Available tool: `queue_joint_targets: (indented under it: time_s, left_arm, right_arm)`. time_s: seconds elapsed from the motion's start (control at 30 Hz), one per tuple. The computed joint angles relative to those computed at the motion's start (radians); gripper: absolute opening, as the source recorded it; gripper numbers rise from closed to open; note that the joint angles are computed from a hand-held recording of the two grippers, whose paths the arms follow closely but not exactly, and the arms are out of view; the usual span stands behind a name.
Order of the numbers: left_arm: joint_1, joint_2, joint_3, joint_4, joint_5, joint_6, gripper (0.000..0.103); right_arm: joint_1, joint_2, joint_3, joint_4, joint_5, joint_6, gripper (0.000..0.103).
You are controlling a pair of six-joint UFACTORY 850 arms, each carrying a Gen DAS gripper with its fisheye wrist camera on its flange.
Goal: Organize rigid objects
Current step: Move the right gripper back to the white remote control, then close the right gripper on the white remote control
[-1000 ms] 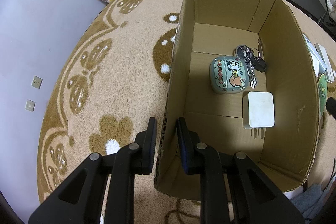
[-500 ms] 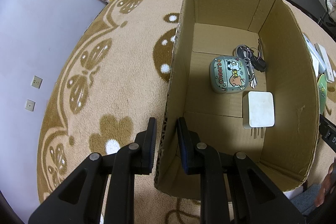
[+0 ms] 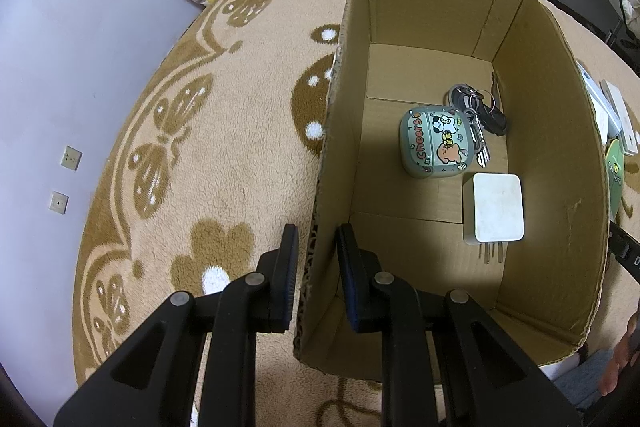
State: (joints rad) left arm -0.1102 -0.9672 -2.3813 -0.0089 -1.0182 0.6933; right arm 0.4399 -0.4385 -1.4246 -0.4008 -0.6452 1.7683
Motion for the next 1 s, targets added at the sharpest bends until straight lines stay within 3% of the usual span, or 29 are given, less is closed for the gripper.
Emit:
queue_joint_targets:
  time_s: [0.33,0.43,0.57,1.0]
  left_arm:
    - [0.0,-0.002,-0.004,0.0,-0.002,0.001,0.02]
    - [0.0,-0.003,-0.006,0.0,-0.003,0.0,0.02]
    - [0.0,-0.004,-0.007,0.0,-0.004,0.001,0.02]
    - [0.001,-0.007,-0.014,-0.002,-0.008,0.001,0.02]
  right_arm:
    - [-0.001,0.005,0.002,-0.014,0.04,0.014,0.045]
    - [-0.002,0.003,0.011,0.002,0.09,0.001,0.043]
    - [0.003,-0.043,-0.052,0.049,0.026,-0.089,0.025]
    - [0.012,-0.081,-0.102,0.047,-0.049,-0.113,0.022]
